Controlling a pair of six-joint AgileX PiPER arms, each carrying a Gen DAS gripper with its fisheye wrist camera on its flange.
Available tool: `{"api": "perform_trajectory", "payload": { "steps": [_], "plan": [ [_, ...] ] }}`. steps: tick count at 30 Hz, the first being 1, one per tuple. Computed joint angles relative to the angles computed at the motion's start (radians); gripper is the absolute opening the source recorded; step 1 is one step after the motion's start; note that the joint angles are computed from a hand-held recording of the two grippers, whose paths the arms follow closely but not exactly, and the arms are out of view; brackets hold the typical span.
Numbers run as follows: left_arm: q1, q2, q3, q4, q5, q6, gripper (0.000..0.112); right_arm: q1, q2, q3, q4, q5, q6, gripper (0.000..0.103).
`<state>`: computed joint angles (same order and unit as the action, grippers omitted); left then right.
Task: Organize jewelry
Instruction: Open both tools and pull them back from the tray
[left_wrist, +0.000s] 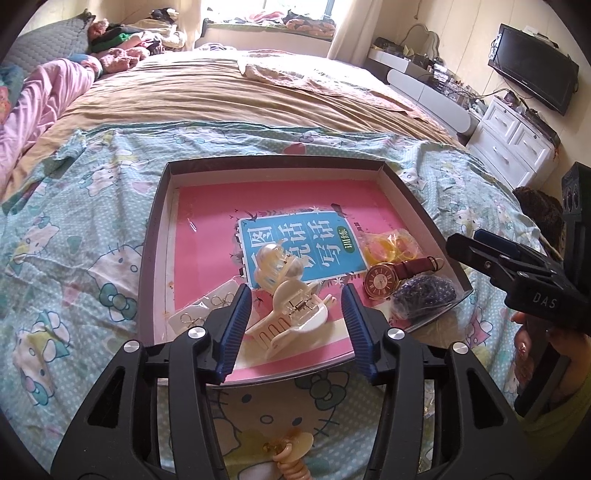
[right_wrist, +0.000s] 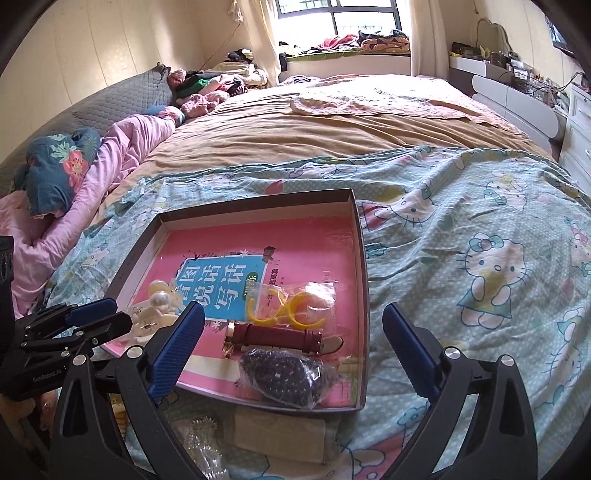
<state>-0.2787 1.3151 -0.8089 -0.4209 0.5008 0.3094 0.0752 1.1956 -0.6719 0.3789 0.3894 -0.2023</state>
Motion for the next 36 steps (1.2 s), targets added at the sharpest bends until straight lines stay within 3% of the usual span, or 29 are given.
{"api": "perform_trajectory", "payload": {
  "steps": [9, 15, 20, 36],
  "plan": [
    [-0.007, -0.067, 0.018, 0.081, 0.009, -0.101, 0.075, -0.001, -0.084, 0.016, -0.041, 0.041, 0.05, 0.097],
    [-0.011, -0.113, 0.027, 0.124, 0.02, -0.156, 0.087, 0.01, -0.133, 0.018, -0.069, 0.067, 0.087, 0.097],
    [-0.025, -0.161, 0.031, 0.171, 0.035, -0.207, 0.093, 0.023, -0.183, 0.014, -0.117, 0.092, 0.134, 0.097],
    [-0.053, -0.328, 0.031, 0.258, 0.112, -0.309, 0.093, 0.078, -0.345, 0.007, -0.248, 0.176, 0.264, 0.097]
  ]
}}
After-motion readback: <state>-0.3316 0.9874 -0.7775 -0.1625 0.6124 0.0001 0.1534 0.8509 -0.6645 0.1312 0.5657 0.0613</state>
